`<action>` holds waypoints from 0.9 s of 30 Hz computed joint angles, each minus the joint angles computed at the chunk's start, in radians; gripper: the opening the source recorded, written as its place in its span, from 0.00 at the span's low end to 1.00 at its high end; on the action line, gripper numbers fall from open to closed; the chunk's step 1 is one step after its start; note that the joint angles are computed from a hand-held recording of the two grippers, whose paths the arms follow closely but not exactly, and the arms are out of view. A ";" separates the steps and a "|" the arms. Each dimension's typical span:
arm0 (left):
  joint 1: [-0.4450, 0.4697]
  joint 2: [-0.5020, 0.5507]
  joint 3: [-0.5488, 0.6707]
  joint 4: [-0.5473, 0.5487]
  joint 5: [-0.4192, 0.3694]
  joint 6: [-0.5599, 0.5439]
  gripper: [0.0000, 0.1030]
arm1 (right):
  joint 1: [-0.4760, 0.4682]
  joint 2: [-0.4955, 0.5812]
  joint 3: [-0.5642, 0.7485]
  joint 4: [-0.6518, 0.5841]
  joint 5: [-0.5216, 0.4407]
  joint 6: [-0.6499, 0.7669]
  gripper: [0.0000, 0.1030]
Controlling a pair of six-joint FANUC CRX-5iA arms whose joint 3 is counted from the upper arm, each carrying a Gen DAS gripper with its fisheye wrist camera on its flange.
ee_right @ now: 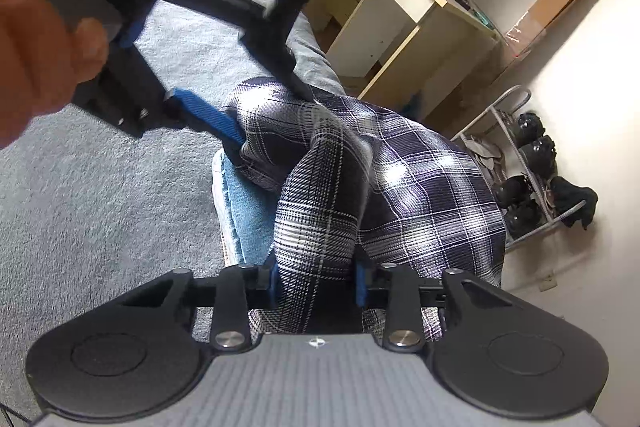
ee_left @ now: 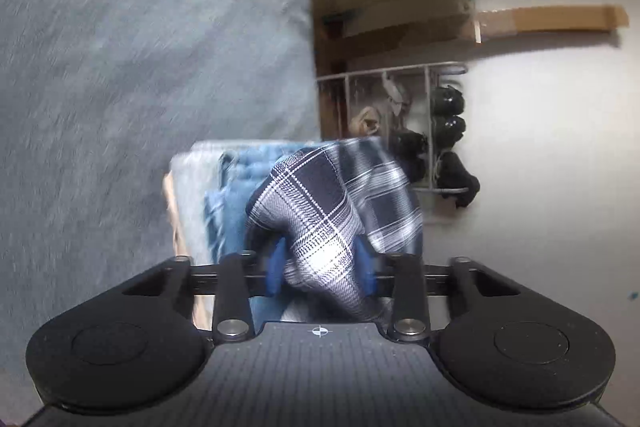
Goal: Fold clothes
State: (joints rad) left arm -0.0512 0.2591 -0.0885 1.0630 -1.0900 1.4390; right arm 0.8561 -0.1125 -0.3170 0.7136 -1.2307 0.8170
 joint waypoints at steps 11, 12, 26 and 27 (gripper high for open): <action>-0.038 -0.058 -0.105 0.293 0.130 -0.608 0.03 | 0.003 -0.023 -0.021 0.017 0.009 0.008 0.22; -0.014 -0.048 -0.110 0.237 0.128 -0.530 0.03 | 0.006 -0.019 -0.026 0.020 0.011 0.014 0.22; 0.073 -0.096 -0.200 0.238 -0.026 -0.319 0.47 | 0.007 -0.003 -0.024 0.012 0.020 0.045 0.23; 0.066 -0.081 -0.181 0.222 -0.054 -0.309 0.52 | 0.005 -0.002 -0.022 0.011 0.020 0.044 0.23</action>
State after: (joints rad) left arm 0.0146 0.1777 -0.2696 1.2854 -1.1441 1.1299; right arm 0.8611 -0.1142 -0.3392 0.7245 -1.2108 0.8614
